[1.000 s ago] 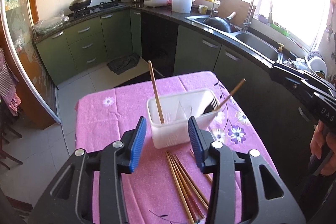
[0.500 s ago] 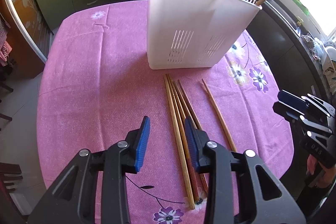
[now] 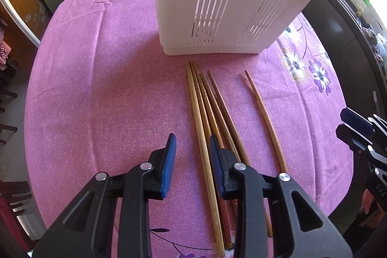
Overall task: Organize utensils
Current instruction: 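Open both grippers and return them to the remaining chopsticks, then grasp another wooden chopstick with the left gripper and lift it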
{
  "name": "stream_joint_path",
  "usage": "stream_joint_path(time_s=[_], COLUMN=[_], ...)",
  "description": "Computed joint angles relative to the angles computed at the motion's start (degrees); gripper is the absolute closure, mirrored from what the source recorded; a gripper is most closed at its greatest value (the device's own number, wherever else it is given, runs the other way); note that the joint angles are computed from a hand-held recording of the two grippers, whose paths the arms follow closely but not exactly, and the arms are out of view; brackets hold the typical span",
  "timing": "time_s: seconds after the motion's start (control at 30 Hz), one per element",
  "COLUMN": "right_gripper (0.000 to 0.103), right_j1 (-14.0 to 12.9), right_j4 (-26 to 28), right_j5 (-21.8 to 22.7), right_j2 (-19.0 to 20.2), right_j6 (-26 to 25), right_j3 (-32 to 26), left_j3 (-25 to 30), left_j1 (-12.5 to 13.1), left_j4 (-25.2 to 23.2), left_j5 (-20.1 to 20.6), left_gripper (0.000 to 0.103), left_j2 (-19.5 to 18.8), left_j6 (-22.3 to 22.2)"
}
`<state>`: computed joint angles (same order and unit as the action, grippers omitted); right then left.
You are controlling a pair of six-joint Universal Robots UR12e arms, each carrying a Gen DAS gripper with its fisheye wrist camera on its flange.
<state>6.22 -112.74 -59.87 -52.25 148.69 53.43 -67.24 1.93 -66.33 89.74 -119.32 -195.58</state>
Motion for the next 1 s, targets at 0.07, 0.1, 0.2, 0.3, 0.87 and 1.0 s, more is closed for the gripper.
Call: stream_joint_path(time_s=[0.07,0.1,0.2,0.3,0.87,1.0], right_gripper=[0.074,0.074,0.073,0.073,0.070,0.070], right_j1=[0.06,0.08,0.13,0.13,0.16,0.13], right_j4=[0.26,0.35,0.64,0.89,1.47,1.58], right_j5=[0.11,0.21,0.42,0.50,0.11,-0.20], right_j2=[0.05,0.07,-0.01,0.13,0.31,0.32], right_j6=[-0.13,-0.19,-0.46,-0.47,-0.79,-0.73], right_j3=[-0.05,-0.05,0.05,-0.15,-0.29,-0.36], left_j3=[0.62,0.90,1.99,2.62,3.66,1.25], left_j1=[-0.09,-0.15,-0.39,-0.39,-0.33,0.26], left_j4=[-0.77,-1.09,-1.88,-2.61,-3.75,-1.78], left_j5=[0.58,0.99,2.22,2.44,1.59,1.60], left_gripper=[0.075,0.075,0.075,0.075,0.093,0.095], left_j2=[-0.47,-0.69,-1.52,-1.95,-2.79,-1.02], left_j6=[-0.01,-0.04,-0.11,-0.13,0.14,0.66])
